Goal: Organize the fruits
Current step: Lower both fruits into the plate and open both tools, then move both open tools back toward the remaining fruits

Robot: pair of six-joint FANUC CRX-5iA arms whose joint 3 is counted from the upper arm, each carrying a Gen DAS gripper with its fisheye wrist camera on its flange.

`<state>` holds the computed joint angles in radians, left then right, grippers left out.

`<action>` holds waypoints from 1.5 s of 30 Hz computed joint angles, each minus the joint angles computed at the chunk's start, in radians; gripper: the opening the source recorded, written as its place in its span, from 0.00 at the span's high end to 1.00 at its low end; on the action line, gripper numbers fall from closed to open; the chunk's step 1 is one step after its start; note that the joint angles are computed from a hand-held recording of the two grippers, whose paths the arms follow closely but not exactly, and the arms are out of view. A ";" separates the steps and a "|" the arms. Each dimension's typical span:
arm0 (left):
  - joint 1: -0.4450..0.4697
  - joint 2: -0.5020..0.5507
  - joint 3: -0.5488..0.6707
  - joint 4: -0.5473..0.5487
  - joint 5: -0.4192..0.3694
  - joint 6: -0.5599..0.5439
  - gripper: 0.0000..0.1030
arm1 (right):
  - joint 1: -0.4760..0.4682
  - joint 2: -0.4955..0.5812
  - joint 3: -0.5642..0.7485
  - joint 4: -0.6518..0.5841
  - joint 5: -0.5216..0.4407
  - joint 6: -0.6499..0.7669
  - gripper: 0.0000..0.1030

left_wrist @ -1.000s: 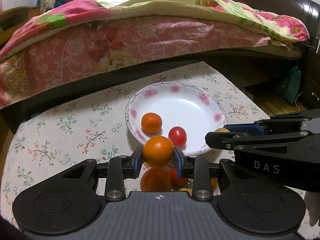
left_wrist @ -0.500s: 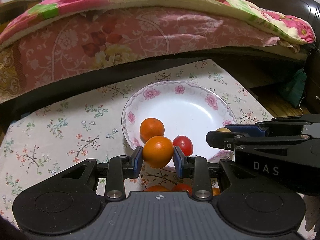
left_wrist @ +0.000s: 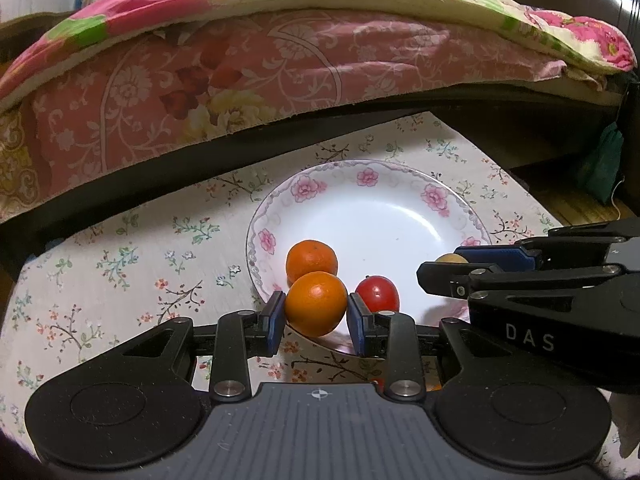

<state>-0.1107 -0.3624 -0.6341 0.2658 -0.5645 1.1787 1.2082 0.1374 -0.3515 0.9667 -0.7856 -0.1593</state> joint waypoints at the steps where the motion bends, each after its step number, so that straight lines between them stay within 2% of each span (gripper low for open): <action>1: -0.002 0.002 0.004 -0.011 0.000 0.009 0.61 | 0.000 0.001 0.002 -0.003 -0.002 0.003 0.74; 9: -0.001 0.007 0.014 -0.032 -0.003 0.034 0.52 | -0.002 0.003 0.003 -0.004 -0.006 -0.002 0.74; 29: 0.029 -0.050 -0.002 -0.016 -0.029 0.003 0.45 | 0.009 -0.007 -0.001 0.026 -0.002 -0.015 0.71; 45: 0.079 -0.179 -0.049 -0.005 -0.167 -0.068 0.37 | 0.061 -0.020 0.002 -0.010 -0.010 0.034 0.70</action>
<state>-0.0312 -0.5417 -0.6829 0.2605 -0.7311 1.1105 1.2697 0.1173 -0.3491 0.9569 -0.7953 -0.1251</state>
